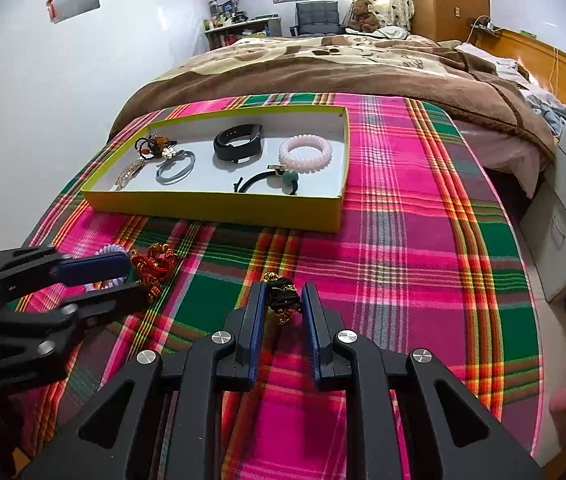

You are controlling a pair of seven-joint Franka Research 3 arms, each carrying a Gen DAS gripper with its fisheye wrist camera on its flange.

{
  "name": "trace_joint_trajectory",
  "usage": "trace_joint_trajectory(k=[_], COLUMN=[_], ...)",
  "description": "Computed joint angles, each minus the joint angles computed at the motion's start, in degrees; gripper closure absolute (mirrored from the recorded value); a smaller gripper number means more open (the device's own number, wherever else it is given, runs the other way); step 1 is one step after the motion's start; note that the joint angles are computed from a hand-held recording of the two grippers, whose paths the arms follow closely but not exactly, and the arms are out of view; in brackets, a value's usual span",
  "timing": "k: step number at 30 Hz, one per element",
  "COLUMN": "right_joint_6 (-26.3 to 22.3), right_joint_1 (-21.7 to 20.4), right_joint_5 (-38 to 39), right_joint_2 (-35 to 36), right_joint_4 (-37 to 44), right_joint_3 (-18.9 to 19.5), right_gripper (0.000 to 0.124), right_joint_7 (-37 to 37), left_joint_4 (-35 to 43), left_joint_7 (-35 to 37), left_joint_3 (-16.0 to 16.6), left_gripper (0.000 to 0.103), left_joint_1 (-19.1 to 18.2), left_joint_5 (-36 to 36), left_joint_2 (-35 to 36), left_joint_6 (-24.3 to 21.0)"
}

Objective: Organize jewelry
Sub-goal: 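Grasp the red knotted tassel with the left gripper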

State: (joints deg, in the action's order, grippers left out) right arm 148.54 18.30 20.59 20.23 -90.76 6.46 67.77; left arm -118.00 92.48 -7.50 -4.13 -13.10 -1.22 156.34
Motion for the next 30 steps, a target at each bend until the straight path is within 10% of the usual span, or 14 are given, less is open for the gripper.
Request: trace_joint_trajectory(k=[17, 30], right_joint_6=[2.4, 2.5], right_joint_1=[-2.6, -2.7], right_joint_5=[4.5, 5.4], right_joint_2=[-3.3, -3.9], right_joint_4=[-4.4, -5.1], right_joint_3=[-0.2, -0.1], right_gripper=[0.105, 0.105], right_joint_7=[-0.8, -1.9], left_joint_4=[0.0, -5.0], left_joint_7=[12.7, 1.3], left_joint_3=[-1.6, 0.1], left_gripper=[0.069, 0.065], left_joint_1=[-2.0, -2.4], left_joint_5=[-16.2, 5.1], left_joint_2=[-0.5, -4.9], left_joint_6=[-2.8, -1.2])
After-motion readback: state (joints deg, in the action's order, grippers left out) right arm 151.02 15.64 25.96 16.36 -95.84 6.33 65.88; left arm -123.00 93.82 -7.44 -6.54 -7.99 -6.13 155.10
